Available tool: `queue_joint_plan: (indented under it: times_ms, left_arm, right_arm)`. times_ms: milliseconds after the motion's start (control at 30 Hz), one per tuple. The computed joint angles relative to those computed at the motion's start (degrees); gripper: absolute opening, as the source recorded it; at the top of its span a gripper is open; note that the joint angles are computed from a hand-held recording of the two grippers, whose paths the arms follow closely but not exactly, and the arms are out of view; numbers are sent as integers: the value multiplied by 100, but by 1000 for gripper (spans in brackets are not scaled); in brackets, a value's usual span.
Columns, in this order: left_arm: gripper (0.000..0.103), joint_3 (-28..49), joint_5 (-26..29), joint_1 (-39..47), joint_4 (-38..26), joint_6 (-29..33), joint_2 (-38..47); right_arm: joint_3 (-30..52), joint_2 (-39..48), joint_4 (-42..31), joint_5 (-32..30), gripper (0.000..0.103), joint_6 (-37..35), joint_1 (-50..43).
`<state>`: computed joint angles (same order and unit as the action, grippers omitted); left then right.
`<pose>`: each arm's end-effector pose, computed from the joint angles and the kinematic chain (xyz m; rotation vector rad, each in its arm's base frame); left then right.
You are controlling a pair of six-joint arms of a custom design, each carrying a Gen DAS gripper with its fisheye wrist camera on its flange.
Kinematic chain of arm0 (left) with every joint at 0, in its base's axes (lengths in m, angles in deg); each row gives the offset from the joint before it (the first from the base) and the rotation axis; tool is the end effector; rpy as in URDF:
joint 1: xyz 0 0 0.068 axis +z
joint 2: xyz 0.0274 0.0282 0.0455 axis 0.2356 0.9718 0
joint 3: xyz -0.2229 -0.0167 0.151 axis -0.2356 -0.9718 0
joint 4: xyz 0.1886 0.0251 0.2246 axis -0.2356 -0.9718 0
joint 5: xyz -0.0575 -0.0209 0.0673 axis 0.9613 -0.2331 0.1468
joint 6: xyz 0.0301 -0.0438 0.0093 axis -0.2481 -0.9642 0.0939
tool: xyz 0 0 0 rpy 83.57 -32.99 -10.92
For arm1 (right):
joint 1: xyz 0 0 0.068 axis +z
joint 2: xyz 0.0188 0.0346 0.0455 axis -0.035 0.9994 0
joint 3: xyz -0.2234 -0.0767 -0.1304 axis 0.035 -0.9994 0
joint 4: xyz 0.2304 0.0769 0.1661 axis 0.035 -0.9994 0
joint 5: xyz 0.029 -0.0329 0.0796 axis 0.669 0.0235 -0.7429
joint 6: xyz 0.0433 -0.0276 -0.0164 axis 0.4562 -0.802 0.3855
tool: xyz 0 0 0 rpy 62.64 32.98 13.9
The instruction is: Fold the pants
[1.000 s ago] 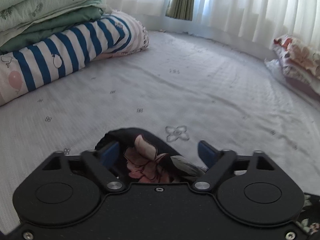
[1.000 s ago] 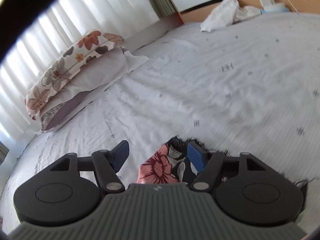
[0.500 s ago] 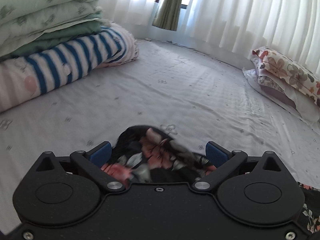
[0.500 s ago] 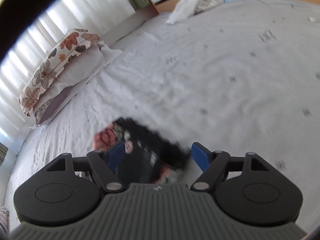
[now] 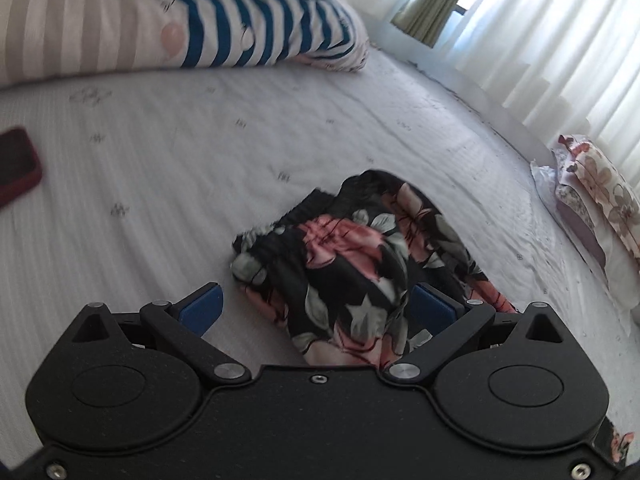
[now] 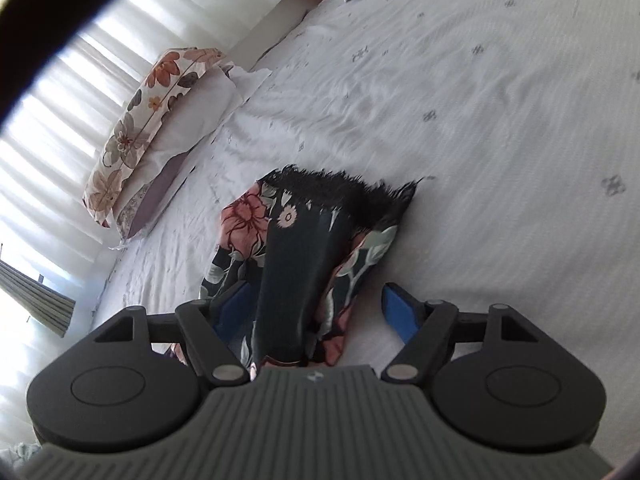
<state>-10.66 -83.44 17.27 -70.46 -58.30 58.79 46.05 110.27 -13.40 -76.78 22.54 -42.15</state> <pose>0.3929 0.0244 0.2138 -0.7292 2.1940 -0.2912 0.2484 -0.1922 0.1708 1.2259 1.7912 0.4175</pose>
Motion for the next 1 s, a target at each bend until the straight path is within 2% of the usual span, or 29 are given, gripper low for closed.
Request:
queue_joint_plan:
  times_ms: [133,267,367,400,433,467,500,533,567,667,767,1000]
  left_arm:
    - [102,31,184,-11,48,-353,213]
    - [103,-56,-66,-181,422,-553,299]
    - [103,93,-424,-372,482,-711,475]
    - [102,142,-498,-429,523,-676,538]
    - [96,137,-522,-477,662,-590,586]
    - [60,68,-530,-524,898,-492,605]
    - [34,84,-528,-560,947,-416,644]
    - [6,257,-498,-573,702,-384,745]
    - [4,389,-468,-567,483,-459,808]
    - [3,282,-522,-540,574,-332,614]
    - [3,48,-425,-434,696,-14,177]
    - [3,-198,-140,-116,184,346,-793]
  right_arm:
    - [77,205,226,504,83,-58,295]
    - [178,401,415,701,83,-3,445]
    - [291,628,606,789,82,178,522]
    - [335,696,649,858,78,216,564]
    - [386,759,663,954,64,229,618]
    - [440,806,634,1084,55,228,684]
    - [529,851,498,1290,23,218,760]
    - [630,898,306,1468,5,247,820]
    - [692,937,169,1530,4,373,828]
    - [410,709,405,1405,3,608,689]
    - [170,204,275,1532,3,370,583]
    - [-289,-1417,-612,1189,2,8,55]
